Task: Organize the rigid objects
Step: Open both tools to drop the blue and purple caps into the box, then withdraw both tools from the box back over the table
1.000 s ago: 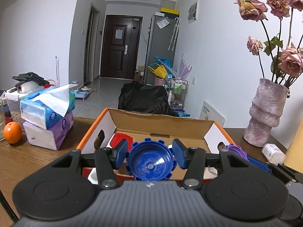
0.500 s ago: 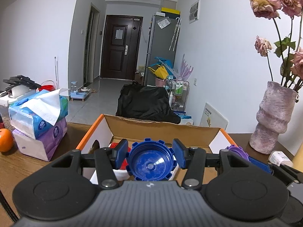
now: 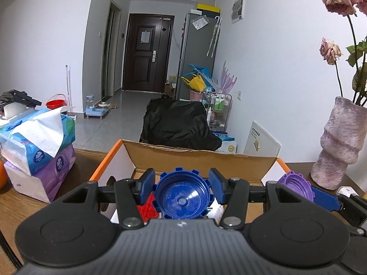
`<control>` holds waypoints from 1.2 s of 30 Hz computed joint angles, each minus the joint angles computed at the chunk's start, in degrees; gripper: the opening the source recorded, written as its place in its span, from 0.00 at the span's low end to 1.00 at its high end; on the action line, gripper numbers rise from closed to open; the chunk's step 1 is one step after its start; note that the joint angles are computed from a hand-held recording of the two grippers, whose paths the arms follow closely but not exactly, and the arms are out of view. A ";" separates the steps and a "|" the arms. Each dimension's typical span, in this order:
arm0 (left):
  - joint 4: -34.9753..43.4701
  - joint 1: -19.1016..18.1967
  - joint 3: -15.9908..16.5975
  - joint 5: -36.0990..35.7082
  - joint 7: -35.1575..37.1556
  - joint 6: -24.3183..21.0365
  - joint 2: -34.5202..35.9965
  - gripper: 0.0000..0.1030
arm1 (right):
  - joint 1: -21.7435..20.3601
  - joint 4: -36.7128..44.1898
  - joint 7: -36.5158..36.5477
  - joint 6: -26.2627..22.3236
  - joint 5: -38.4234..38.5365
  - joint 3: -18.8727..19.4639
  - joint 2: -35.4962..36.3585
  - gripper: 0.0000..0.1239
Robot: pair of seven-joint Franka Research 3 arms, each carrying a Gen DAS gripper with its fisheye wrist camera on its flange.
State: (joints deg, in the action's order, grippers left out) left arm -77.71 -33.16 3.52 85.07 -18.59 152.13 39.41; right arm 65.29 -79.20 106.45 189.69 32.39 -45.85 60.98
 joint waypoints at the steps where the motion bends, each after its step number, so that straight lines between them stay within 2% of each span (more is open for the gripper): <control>1: 0.39 0.16 -0.12 -0.44 0.52 -0.10 0.34 0.52 | -0.16 0.67 0.19 -0.67 0.05 -0.26 0.40 0.42; 12: 1.77 0.73 0.40 -5.06 4.40 1.27 1.70 0.52 | -2.69 1.85 3.46 -3.39 -6.81 1.76 -0.52 0.42; 14: 1.45 0.94 0.51 -5.84 4.74 2.07 1.54 0.58 | -2.70 1.90 4.57 -4.54 -7.84 1.47 -0.59 0.42; 15: 1.12 0.59 0.93 -5.65 4.32 1.75 1.32 0.66 | -2.54 1.84 5.41 -5.04 -8.40 1.08 -0.50 0.46; 16: 0.68 -0.03 1.47 -5.05 3.49 0.78 0.97 0.78 | -2.41 1.82 6.25 -5.66 -8.98 0.68 -0.43 0.50; 18: -0.31 -0.84 2.04 -3.48 1.58 -0.84 0.15 0.90 | -1.52 1.62 8.71 -6.58 -9.64 -1.15 0.24 0.71; 20: -1.49 -1.25 2.23 -1.14 -0.73 -2.05 -0.82 0.99 | -0.68 1.09 11.00 -6.73 -10.33 -2.68 0.69 0.75; 23: -2.86 -1.12 1.50 1.81 -3.07 -3.93 -1.97 1.00 | -0.47 0.27 13.31 -6.52 -11.91 -3.05 0.28 0.83; 29: -4.14 0.73 -0.81 3.59 -4.51 -4.89 -3.03 1.00 | -0.15 -1.35 14.37 -5.00 -13.43 -2.89 -0.78 0.83; 36: -5.88 1.25 -1.86 5.16 -4.88 -5.55 -4.46 1.00 | 0.54 -2.95 13.26 -4.31 -13.07 -2.95 -1.71 0.83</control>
